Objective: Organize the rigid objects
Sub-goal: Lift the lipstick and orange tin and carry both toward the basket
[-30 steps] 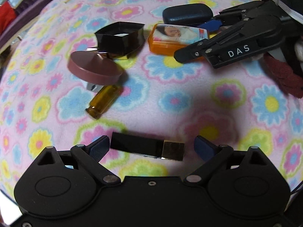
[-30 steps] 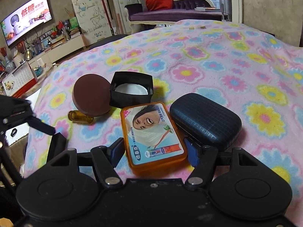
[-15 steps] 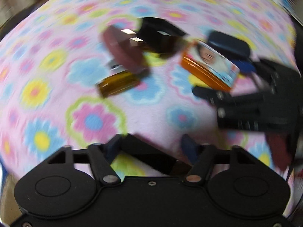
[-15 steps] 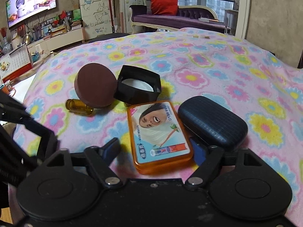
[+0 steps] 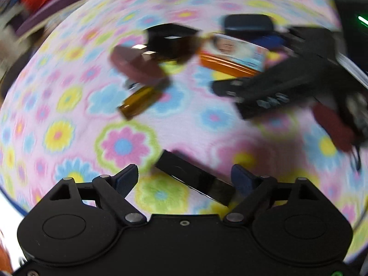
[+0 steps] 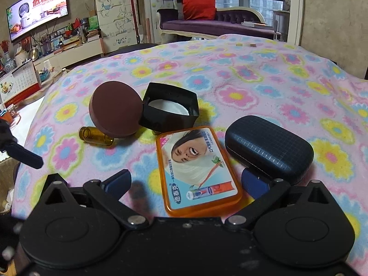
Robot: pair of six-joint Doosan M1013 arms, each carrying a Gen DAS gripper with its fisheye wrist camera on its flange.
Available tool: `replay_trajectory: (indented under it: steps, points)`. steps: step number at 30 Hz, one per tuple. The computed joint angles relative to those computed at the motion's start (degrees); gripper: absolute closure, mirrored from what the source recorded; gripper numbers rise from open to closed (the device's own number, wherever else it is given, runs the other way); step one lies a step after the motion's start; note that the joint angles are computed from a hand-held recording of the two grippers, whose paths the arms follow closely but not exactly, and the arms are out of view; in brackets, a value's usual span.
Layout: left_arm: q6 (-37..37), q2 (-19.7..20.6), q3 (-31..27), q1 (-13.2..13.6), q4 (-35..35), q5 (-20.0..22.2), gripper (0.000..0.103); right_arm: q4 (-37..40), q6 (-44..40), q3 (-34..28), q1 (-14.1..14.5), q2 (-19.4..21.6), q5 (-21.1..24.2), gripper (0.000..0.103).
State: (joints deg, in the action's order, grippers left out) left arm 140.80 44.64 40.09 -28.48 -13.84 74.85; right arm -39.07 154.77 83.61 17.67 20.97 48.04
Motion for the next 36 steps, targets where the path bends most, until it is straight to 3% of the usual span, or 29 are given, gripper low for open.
replay_trajectory:
  steps: [3,9,20,24,27,30,36]
  points:
    - [4.99,0.87,-1.87,-0.34,-1.12,3.46,0.017,-0.12,-0.35,-0.14,0.11,0.1,0.41,0.0]
    - [12.97,2.7,-5.19,-1.37,4.46,8.22,0.017,0.51,-0.15,0.25,-0.16,-0.22,-0.51,0.0]
    - [19.08,6.83,-12.07,-2.36,6.58,14.12,0.015,0.79,-0.12,0.44,-0.33,-0.38,-1.03,0.0]
    - [17.37,8.86,-15.74,-2.13,4.93,18.08,0.023,0.78,0.01,0.51,-0.35,-0.43,-1.2,0.0]
    - [13.77,8.96,-15.76,-1.7,2.67,18.64,0.024,0.42,0.12,0.46,-0.26,-0.34,-1.05,0.0]
    - [6.19,7.3,-12.23,-0.99,-0.1,14.98,0.024,-0.24,0.17,0.47,-0.11,-0.21,-0.86,0.0]
    - [-19.5,3.29,-4.86,-0.52,2.31,8.53,0.025,-2.17,-0.67,0.49,0.42,0.13,-0.16,0.0]
